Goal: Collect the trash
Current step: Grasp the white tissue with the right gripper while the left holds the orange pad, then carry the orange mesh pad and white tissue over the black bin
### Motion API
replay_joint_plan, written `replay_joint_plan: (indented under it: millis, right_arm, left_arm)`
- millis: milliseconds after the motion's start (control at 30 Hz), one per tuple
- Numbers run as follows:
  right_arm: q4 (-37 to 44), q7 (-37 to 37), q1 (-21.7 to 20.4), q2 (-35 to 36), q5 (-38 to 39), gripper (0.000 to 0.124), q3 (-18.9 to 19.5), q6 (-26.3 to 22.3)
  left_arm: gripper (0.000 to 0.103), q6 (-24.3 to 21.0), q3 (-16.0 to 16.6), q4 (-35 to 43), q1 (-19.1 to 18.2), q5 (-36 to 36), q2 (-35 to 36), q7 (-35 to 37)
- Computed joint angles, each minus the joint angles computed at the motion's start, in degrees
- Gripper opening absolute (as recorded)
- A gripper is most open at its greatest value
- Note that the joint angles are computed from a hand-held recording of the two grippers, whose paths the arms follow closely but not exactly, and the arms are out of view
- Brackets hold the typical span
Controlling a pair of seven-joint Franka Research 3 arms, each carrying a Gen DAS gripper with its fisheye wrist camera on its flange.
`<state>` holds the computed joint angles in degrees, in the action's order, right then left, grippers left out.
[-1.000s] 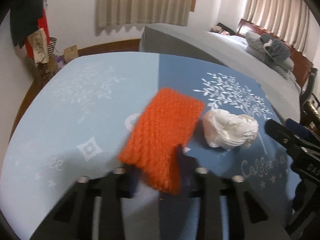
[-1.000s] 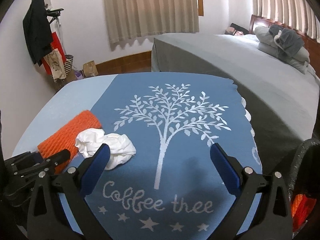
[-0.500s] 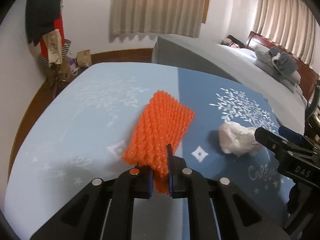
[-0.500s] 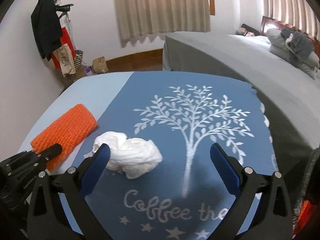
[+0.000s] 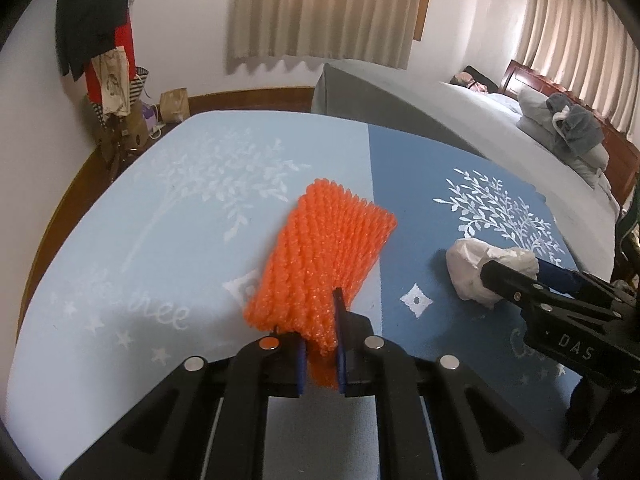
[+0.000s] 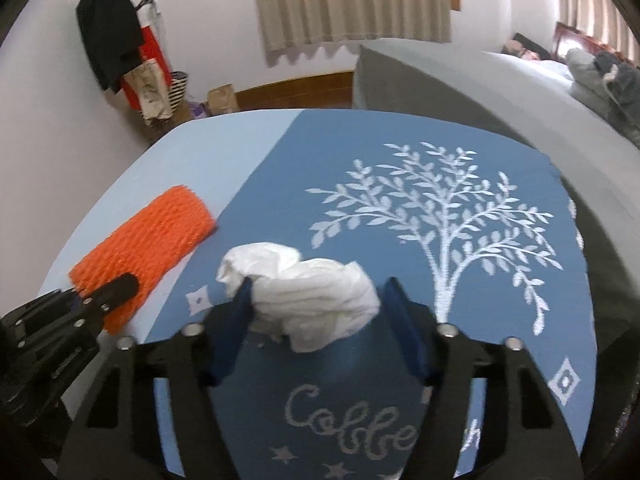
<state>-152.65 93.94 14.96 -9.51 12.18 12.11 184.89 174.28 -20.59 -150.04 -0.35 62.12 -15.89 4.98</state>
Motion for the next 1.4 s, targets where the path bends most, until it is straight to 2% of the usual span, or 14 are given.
replay_joint_plan:
  millis: [67,133,300,433,600,1033,1400]
  right_arm:
    - [0.0,-1.8,4.1,0.1,1.0,0.049,-3.4,0.3]
    - [-0.1,-2.9,5.6,0.0,1.8,0.046,-4.7,0.3]
    - [-0.5,-3.3,4.9,-0.6,2.8,0.043,-3.7,0.4]
    - [-1.1,-5.3,9.8,-2.0,5.3,0.041,-8.1,0.2]
    - [-3.6,-6.2,10.6,-6.5,7.0,0.041,-9.2,0.8]
    - [-11.6,-5.3,5.1,-21.4,7.2,0.041,-7.5,-1.5]
    - [-18.3,-4.0,-0.1,-36.4,5.9,0.041,-6.9,-7.0]
  left_arm:
    - [0.011,0.0,0.2,0.0,-0.1,-0.2,0.2,0.2]
    - [0.011,-0.1,0.5,-0.1,-0.4,-0.7,0.2,0.7]
    - [0.011,-1.2,0.2,0.2,-0.8,-1.0,0.4,1.1]
    - [0.011,-2.1,-0.1,0.4,-1.2,-0.3,-0.2,0.5]
    - [0.011,-1.5,0.0,-0.3,-2.1,-1.1,-2.3,0.7]
    - [0.011,-3.4,-4.6,0.8,-4.5,-5.5,-6.7,1.9]
    - [0.011,-4.5,-7.0,2.9,-7.7,-9.6,-9.0,4.8]
